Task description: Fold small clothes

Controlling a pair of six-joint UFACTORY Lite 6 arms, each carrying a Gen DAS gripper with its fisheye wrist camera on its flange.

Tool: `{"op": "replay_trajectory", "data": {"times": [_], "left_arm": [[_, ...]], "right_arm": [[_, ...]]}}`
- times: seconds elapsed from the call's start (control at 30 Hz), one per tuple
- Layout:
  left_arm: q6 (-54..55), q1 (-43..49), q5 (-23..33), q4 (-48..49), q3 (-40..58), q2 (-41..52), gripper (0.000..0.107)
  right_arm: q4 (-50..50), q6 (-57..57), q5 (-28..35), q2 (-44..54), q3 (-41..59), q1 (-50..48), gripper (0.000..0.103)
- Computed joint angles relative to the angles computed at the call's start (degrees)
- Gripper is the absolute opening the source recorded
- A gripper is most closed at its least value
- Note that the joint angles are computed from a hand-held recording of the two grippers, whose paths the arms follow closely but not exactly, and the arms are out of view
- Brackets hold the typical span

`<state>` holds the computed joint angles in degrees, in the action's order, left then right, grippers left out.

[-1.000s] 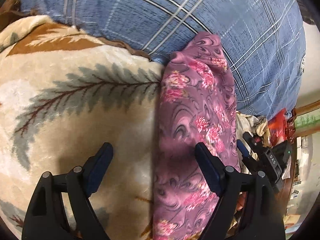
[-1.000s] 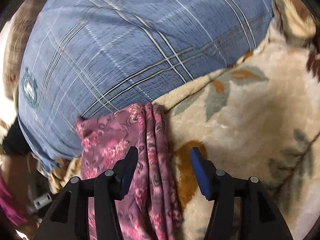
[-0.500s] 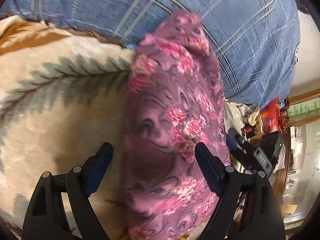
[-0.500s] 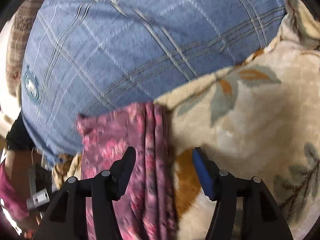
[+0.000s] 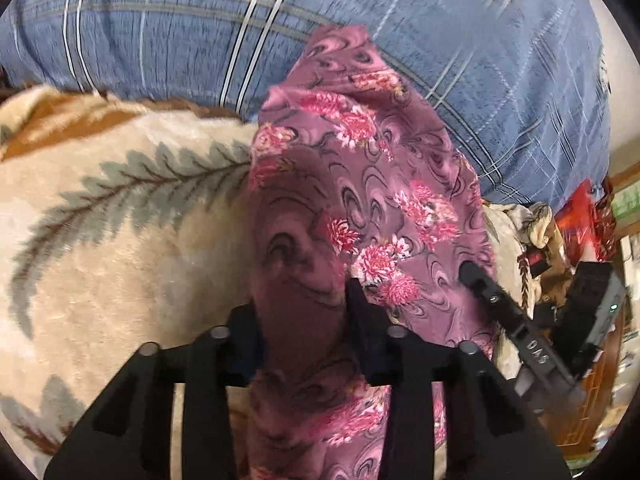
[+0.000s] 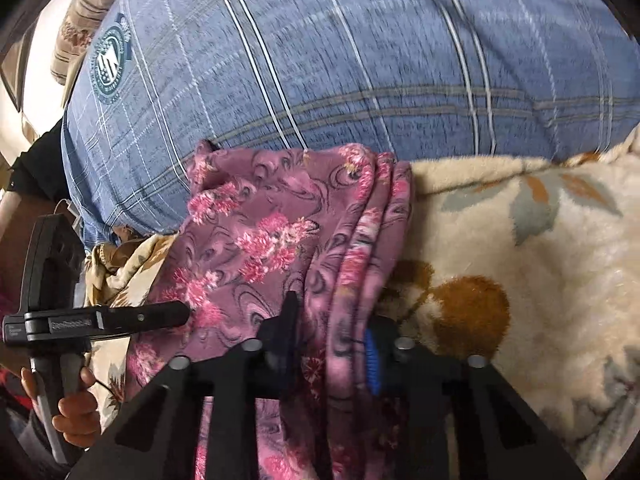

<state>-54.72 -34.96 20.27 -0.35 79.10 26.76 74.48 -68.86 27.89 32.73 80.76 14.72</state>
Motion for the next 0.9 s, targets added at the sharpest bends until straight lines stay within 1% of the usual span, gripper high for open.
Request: {"op": "replay_trajectory", "data": {"times": [0.07, 0.13, 0.23, 0.3, 0.33, 0.37, 0.47, 0.5, 0.57, 0.63, 0.73, 0.9], "left_arm": [[-2.2, -0.6, -0.1, 1.8, -1.5, -2.4, 0.029], [-4.4, -1.2, 0.2, 3.9, -3.7, -5.6, 0.029], [-10.9, -2.9, 0.9, 10.1, -8.3, -12.0, 0.029], [-12.4, -3.5, 1.0, 10.7, -11.3, -15.8, 0.029], [-14.0, -4.0, 1.1, 11.6, -13.2, -18.0, 0.029], [-16.3, -4.9, 1.7, 13.6, -15.2, -20.5, 0.029], [-22.7, -7.7, 5.2, 19.1, -21.1, -28.3, 0.029], [-22.9, -8.0, 6.5, 19.5, -23.1, -31.4, 0.029], [-27.3, -10.3, 9.1, 22.7, -25.0, -34.5, 0.029], [-29.2, -11.4, 10.9, 23.9, -28.2, -38.6, 0.029], [-32.2, -13.7, 14.2, 24.8, -33.4, -45.7, 0.029], [-40.8, -22.0, 22.0, 28.4, -40.2, -55.2, 0.030]], "right_arm": [[4.3, -4.1, 0.4, -3.3, -4.0, -0.8, 0.020], [5.8, -5.5, 1.1, -7.1, -7.6, -1.3, 0.020], [5.9, -6.4, 1.8, -6.7, -7.0, -2.2, 0.020], [7.7, -8.5, 1.8, -6.6, -7.3, -2.1, 0.020], [8.3, -10.2, 3.2, -7.6, -8.7, -3.8, 0.020], [9.3, -10.9, 3.3, -8.1, -9.4, -3.6, 0.020], [12.8, -14.4, 2.5, -8.8, -11.0, -2.1, 0.020], [15.0, -16.0, 1.2, -10.0, -12.8, -0.4, 0.020], [18.2, -19.3, -0.1, -13.8, -17.8, 1.5, 0.020], [21.8, -21.5, -1.6, -15.6, -20.3, 4.4, 0.020], [26.7, -24.9, -1.7, -18.6, -25.0, 7.0, 0.020], [33.5, -29.8, -0.5, -20.9, -30.9, 11.1, 0.020]]}}
